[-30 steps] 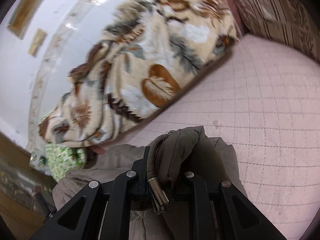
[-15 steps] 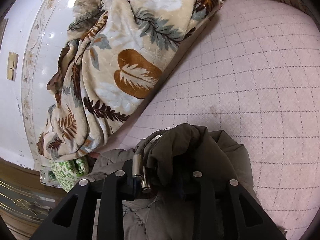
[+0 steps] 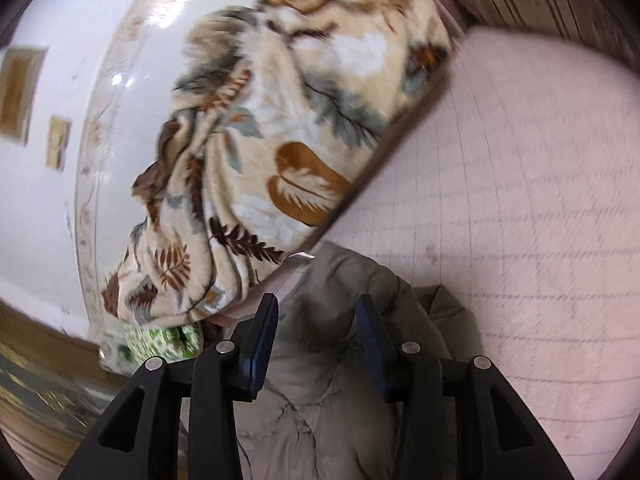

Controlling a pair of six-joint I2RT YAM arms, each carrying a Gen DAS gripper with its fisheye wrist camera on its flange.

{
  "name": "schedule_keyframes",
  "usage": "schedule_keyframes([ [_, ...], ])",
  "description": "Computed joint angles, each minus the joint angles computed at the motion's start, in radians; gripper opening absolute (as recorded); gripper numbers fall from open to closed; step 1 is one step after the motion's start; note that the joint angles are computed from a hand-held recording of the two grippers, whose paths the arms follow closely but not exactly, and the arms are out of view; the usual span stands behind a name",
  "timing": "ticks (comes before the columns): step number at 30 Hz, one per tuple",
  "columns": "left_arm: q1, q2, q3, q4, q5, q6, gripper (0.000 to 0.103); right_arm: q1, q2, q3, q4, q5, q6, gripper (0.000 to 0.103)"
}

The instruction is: Fold large clothes

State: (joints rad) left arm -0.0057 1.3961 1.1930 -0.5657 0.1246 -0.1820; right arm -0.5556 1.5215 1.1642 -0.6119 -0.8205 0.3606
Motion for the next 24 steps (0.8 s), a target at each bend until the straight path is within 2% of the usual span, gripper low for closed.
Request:
schedule_keyframes([
  [4,-0.170,-0.088,-0.068,-0.017,-0.060,-0.003,0.057,0.089,-0.136,-0.062,-0.055,0.060,-0.132,0.052],
  [7,-0.316,-0.100,-0.120,-0.007,-0.136,-0.032,0.057,0.251,-0.239,-0.129,-0.075,0.168,-0.202,0.052],
  [11,-0.435,0.016,-0.108,0.010,-0.257,-0.069,0.057,0.487,-0.299,-0.215,-0.017,0.349,-0.189,0.052],
  [12,-0.441,0.048,-0.093,0.007,-0.279,-0.078,0.057,0.518,-0.288,-0.224,-0.003,0.370,-0.192,0.052],
  [16,-0.379,0.207,-0.020,0.009,-0.241,-0.091,0.059,0.613,-0.170,-0.221,0.088,0.518,-0.199,0.052],
  [24,-0.345,0.323,-0.022,0.123,-0.238,-0.083,0.064,0.607,0.044,-0.160,0.143,0.539,-0.271,0.053],
])
